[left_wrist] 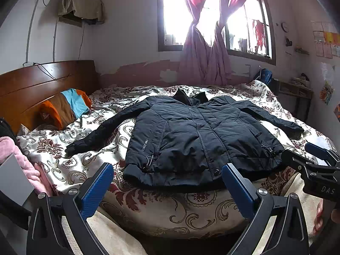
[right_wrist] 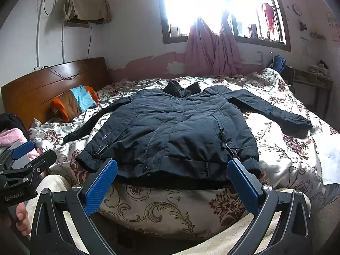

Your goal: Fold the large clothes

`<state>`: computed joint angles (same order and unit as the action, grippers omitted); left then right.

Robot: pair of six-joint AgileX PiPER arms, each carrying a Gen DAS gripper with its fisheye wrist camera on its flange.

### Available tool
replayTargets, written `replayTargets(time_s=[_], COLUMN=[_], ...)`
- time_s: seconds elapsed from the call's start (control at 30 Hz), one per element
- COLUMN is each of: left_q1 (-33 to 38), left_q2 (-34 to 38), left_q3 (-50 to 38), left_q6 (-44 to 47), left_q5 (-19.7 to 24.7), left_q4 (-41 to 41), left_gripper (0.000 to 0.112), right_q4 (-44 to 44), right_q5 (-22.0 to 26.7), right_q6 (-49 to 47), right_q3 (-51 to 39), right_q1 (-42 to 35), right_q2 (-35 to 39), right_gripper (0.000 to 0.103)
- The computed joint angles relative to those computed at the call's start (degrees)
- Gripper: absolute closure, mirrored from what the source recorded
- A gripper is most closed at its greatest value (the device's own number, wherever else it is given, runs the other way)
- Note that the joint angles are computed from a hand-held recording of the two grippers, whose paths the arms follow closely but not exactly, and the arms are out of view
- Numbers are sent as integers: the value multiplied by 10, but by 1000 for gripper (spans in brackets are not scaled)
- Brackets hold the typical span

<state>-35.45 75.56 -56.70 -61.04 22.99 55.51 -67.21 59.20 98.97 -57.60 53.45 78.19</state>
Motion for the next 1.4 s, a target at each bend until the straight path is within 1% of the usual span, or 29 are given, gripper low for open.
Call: replayTargets(time_s=[1.4], left_q1=[-1], left_q2=[0], left_q3=[2], left_q6=[-10], left_q5=[-1], left_q4=[12], left_gripper=[10], right_q4=[-1], right_q5=[-5], right_q6=[3], right_q3=[2], right_q1=[-3], right_q2=[1], right_gripper=[1])
